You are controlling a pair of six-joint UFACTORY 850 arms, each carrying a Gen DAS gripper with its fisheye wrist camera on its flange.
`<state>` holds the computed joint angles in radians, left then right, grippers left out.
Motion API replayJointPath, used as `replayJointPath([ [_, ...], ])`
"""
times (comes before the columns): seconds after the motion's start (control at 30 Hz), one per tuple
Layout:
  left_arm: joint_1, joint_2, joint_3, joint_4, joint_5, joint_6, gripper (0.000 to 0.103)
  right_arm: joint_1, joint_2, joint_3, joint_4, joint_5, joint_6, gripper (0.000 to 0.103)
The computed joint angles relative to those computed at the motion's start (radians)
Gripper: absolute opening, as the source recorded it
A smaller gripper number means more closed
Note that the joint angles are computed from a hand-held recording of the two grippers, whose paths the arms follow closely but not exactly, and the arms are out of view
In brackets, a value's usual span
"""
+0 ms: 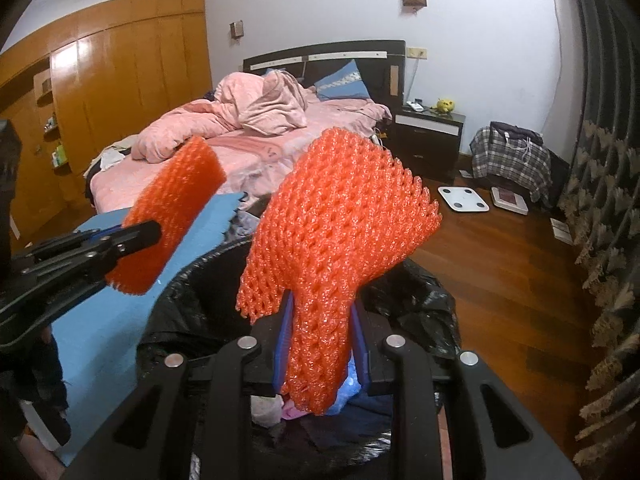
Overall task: Collect trash
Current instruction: 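Carry both orange scrubbers over the bin and open both tools, then move both tools back over the white tissue and pink socks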
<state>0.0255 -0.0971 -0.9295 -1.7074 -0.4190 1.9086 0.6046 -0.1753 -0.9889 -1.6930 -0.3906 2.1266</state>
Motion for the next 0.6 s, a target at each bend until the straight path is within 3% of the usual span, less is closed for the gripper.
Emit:
replayJointPath([
  [0.23,-0.045,-0.062,-0.041,0.039,0.025,-0.038,0.011,-0.025,-0.014,0.012,-0.002,0.021,0.018,0.026],
  [0.33,-0.048,-0.083,-0.06,0.087,0.017,-0.087,0.013,-0.032,-0.024,0.013,0.007,0.033,0.008,0.034],
  [0.37,-0.046,-0.088,-0.061,0.092,0.014,-0.092,0.017,-0.035,-0.029,0.011,0.022,0.038,-0.009,0.037],
  [0.47,-0.036,-0.102,-0.073,0.12,-0.004,-0.132,0.047,-0.039,-0.036,0.012,0.053,0.042,-0.04,0.043],
  [0.6,-0.025,-0.099,-0.072,0.117,-0.014,-0.131,0.057,-0.042,-0.033,0.023,0.069,0.036,-0.051,0.066],
])
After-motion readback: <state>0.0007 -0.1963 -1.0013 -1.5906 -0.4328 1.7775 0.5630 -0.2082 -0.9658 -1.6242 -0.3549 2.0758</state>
